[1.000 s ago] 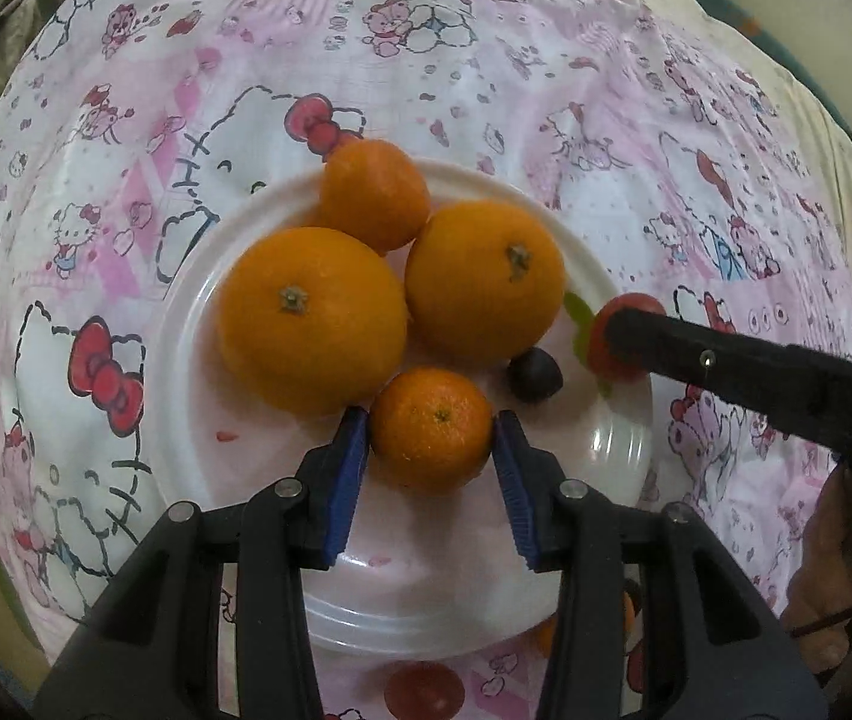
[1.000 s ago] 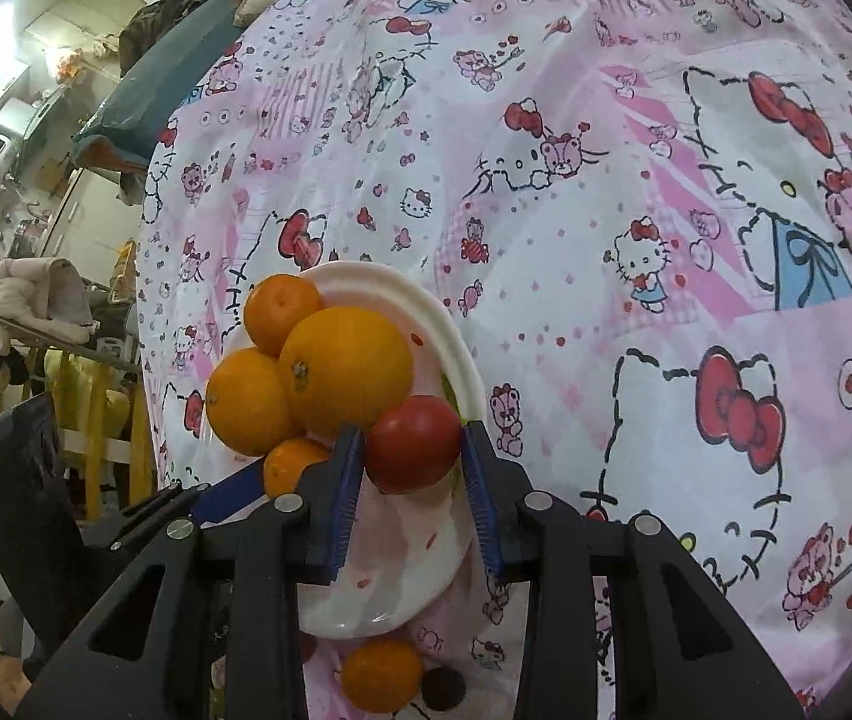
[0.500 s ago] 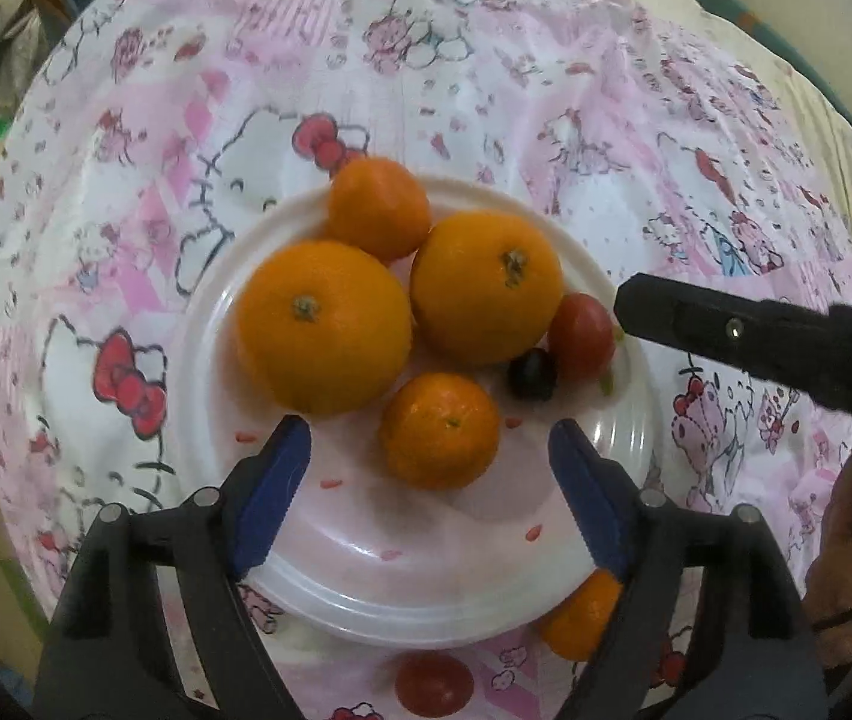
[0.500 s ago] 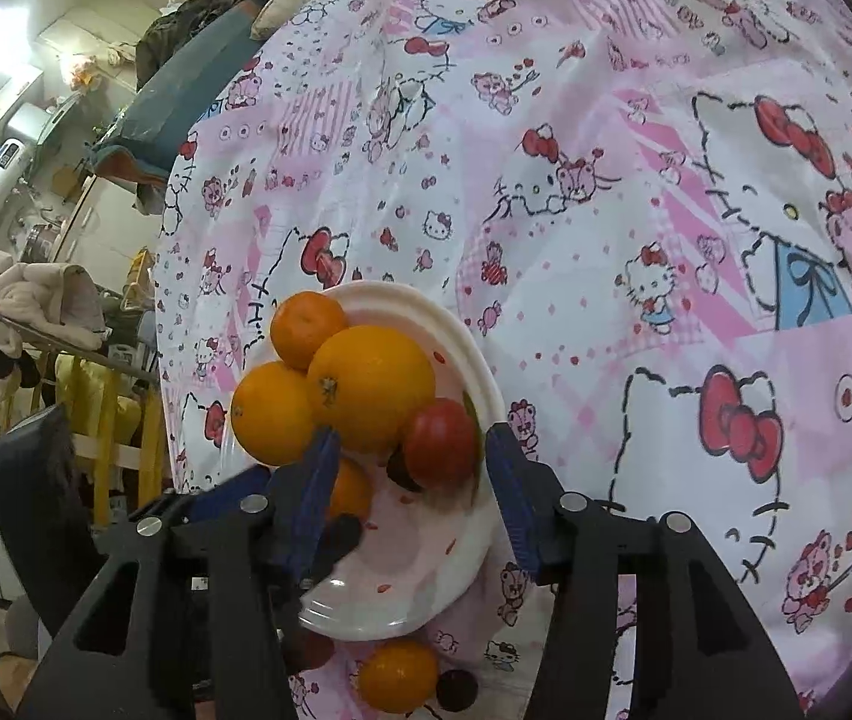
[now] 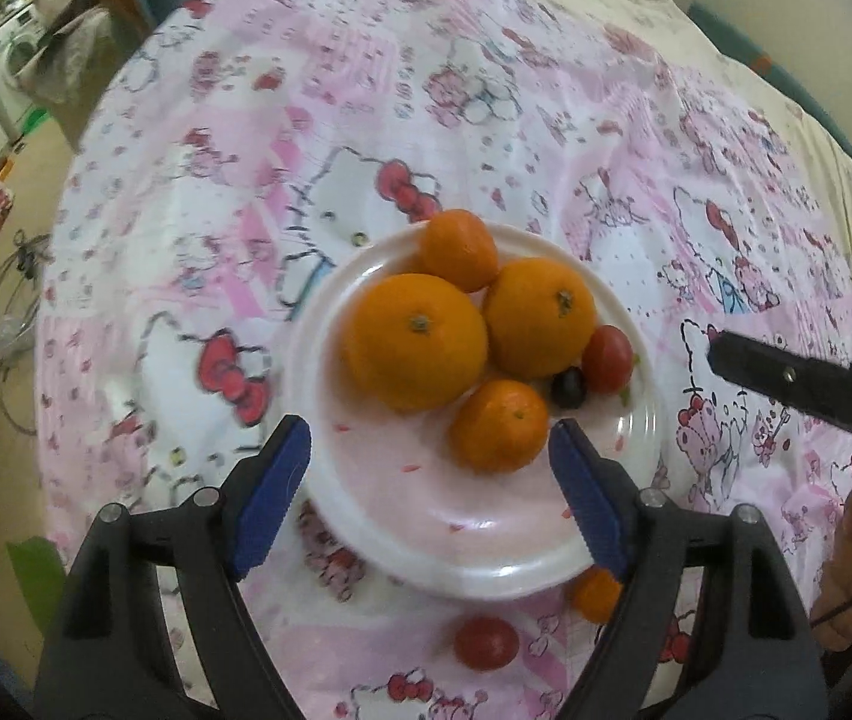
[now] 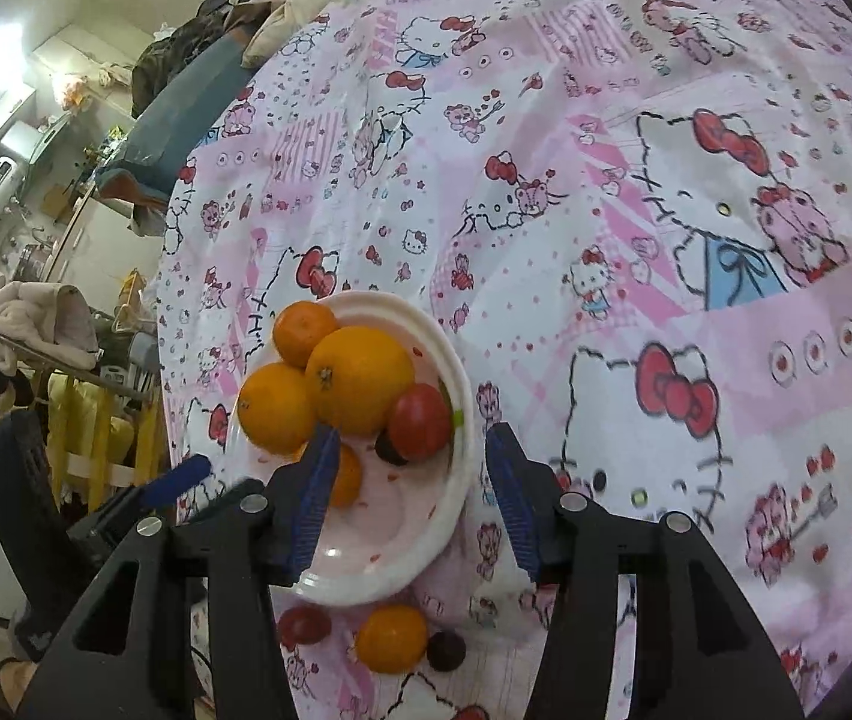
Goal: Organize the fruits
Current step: 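Place the tangerine on the plate with the left tool while the right tool places the tomato there, then grasp a small red tomato with the left tool while the right tool approaches a dark plum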
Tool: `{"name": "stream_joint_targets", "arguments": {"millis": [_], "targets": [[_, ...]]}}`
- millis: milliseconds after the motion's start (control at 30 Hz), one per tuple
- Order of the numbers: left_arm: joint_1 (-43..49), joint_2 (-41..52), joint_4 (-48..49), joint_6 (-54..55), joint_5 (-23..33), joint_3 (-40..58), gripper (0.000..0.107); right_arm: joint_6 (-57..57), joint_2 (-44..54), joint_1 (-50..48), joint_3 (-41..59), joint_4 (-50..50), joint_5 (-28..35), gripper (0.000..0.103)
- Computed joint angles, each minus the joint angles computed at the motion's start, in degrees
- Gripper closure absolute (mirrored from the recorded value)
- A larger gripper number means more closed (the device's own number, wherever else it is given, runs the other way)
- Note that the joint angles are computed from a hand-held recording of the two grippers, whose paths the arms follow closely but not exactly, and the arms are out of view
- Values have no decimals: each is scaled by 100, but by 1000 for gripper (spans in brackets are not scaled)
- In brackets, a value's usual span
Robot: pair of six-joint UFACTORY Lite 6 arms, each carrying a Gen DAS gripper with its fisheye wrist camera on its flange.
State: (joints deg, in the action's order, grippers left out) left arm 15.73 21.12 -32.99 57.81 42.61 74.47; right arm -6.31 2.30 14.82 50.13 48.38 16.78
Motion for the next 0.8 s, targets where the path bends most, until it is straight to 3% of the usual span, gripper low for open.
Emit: {"name": "stream_joint_targets", "arguments": {"millis": [233,467,600,733,800], "targets": [[433,-449,82,387,327,-346,28,2485,-692,605,-377,-2284,-33,49],[890,-809,290,705,695,-845,28,4650,-1537,1226,-1043,-3792,-12,48],[824,-1038,508,784,511,-1438,29,5516,-2110,1446,-1474,-4235,18,48],[647,-1329,498,1032,143,-2020,33,7188,-2932,1768,-2091,-5301,79,47],[520,-1382,563,1117,1,-2231,41,7816,-3204,1889,-2290,-5745,193,46]]}}
